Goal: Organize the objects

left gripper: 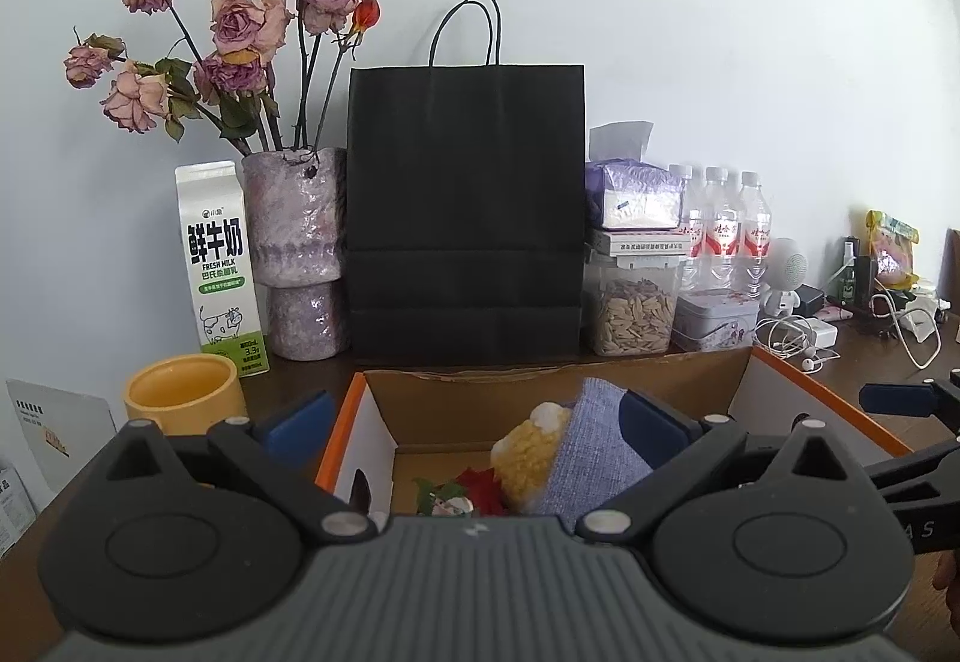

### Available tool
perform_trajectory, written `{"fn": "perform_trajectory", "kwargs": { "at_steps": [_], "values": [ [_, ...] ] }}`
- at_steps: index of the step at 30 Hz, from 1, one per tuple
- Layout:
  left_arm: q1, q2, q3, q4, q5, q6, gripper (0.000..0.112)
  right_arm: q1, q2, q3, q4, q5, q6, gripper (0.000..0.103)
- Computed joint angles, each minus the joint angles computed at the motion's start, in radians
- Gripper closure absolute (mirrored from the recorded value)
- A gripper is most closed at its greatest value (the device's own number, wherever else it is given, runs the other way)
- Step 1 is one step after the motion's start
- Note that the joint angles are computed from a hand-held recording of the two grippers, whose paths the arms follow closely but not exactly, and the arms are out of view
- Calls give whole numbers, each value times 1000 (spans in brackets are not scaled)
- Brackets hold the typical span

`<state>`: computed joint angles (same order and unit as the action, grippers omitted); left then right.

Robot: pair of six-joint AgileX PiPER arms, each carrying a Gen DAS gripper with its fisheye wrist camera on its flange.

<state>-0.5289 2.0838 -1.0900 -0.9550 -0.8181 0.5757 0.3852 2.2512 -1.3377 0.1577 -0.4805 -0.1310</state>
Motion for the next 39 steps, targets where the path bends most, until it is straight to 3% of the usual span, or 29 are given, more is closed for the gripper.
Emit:
{"fn": "perform_trajectory", "kwargs": {
  "at_steps": [12,19,27,39],
  "values": [
    [-38,-78,106,5,-1,-55,9,25,-73,119,37,-69,-21,0],
    [-117,-184,255,-84,-45,-66,9,77,-191,292,95,-100,-46,0],
    [-226,-320,405,-277,-10,26,9,157,-337,536,196,-170,-50,0],
    [-396,-361,501,-491,19,62,9,237,-475,711,278,-103,-24,0]
  ]
}}
